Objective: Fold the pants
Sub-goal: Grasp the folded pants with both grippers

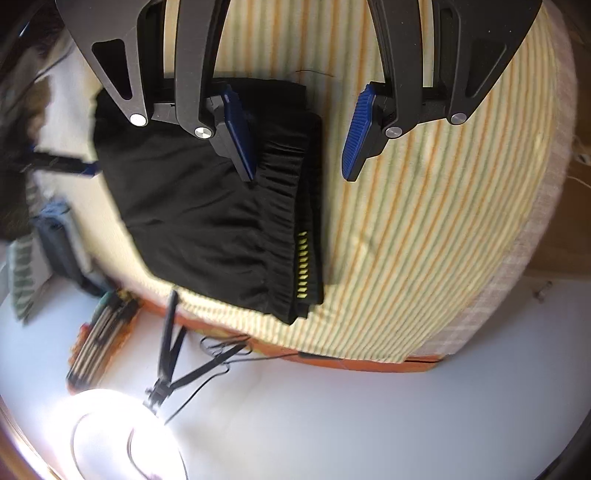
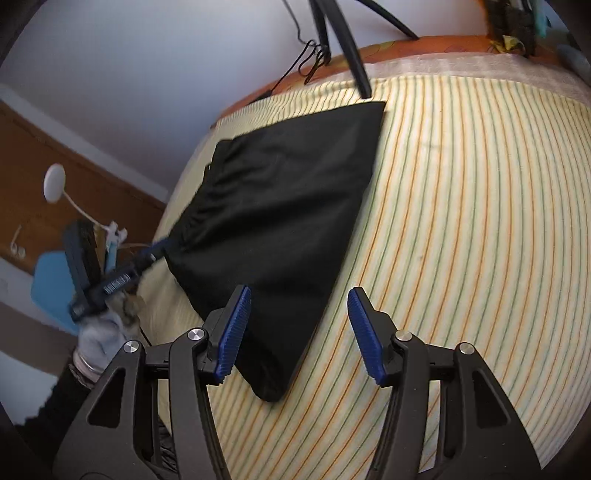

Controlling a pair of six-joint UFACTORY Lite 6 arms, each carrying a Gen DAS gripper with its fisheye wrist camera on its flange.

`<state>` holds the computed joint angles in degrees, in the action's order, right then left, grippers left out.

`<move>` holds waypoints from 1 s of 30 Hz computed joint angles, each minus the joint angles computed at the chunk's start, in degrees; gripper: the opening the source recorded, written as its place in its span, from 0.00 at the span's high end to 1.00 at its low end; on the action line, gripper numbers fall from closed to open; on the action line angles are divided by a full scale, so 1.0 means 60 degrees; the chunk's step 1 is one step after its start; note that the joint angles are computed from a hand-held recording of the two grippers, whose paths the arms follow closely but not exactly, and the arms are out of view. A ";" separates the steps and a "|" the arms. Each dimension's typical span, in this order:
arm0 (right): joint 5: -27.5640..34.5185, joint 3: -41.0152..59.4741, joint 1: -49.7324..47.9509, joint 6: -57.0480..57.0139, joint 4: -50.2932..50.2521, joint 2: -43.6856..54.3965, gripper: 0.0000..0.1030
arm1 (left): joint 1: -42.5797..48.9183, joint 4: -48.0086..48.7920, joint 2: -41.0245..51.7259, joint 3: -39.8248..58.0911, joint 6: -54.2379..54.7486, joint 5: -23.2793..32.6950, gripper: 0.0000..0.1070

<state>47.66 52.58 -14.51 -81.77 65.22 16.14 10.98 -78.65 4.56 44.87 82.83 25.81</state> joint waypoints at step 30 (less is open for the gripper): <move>0.2562 0.5765 -0.0604 0.1833 -0.0260 0.4715 0.43 | 0.0565 0.3323 0.8534 1.0791 -0.5509 0.5844 0.43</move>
<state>63.03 87.17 -18.13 -70.78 63.66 44.43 14.37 -58.71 55.77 109.61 49.78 60.87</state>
